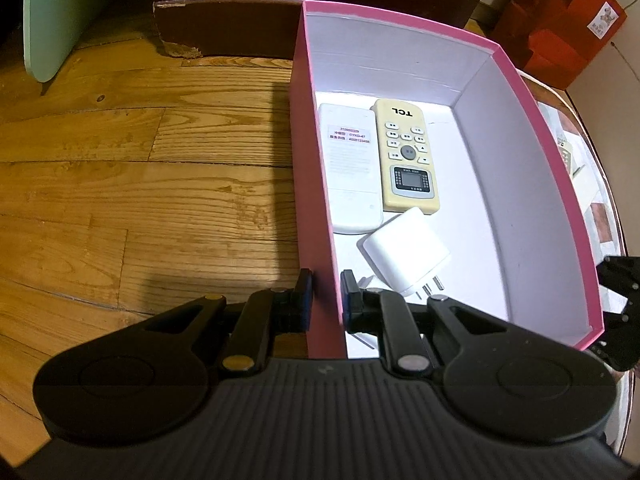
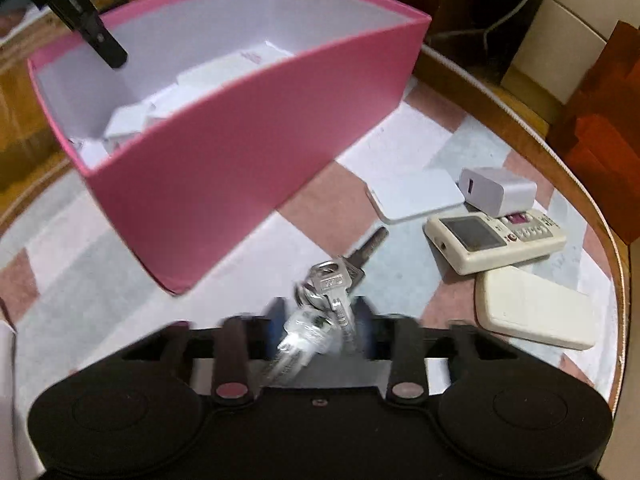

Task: Organize rigid objects
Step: 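Grasp the silver keys with the right gripper and lift them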

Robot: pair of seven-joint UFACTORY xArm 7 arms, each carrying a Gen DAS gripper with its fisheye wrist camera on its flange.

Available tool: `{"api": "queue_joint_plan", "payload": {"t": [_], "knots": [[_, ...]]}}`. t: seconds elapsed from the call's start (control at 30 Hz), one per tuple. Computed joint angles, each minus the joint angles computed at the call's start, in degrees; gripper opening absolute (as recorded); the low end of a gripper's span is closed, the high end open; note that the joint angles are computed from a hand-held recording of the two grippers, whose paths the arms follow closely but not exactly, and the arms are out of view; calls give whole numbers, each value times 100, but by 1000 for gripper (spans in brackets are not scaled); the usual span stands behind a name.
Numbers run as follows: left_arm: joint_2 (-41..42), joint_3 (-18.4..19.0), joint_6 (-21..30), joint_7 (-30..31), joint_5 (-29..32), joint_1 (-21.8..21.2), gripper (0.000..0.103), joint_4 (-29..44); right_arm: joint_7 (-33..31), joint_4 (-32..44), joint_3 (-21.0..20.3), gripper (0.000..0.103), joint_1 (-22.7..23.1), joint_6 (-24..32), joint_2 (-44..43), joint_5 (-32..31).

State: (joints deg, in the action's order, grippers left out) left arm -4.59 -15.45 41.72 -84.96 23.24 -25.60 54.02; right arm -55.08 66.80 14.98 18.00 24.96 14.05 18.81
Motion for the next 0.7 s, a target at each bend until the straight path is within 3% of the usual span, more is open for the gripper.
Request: {"api": "queue_joint_plan", "payload": {"t": [0.13,0.23,0.3,0.37,0.4,0.47,0.7], "knots": [[4,0,23,22,5,-9,13,10,-303,-344,111,15,-55,-436,-215,286],[7,0,23,16,3,-11,13,15,-144,-439,20,23,72,-560,-238,14],[0,0,11,0,5,-13,13,7,-200,-511,70,23,62,-696,-247,64],[-7,0,-4,-9,8,-11,13,-3,-43,-512,18,17,130,-735,-224,-111],[-8,0,-7,-8,12,-9,13,-7,63,-506,-16,7,170,-738,-217,-232],[-5,-2,-8,-12,21,-8,13,-9,171,-470,7,5,151,-680,-224,-230],[-4,-1,-12,-10,11,-6,13,-8,501,-335,112,5,-62,-312,-536,965]]}}
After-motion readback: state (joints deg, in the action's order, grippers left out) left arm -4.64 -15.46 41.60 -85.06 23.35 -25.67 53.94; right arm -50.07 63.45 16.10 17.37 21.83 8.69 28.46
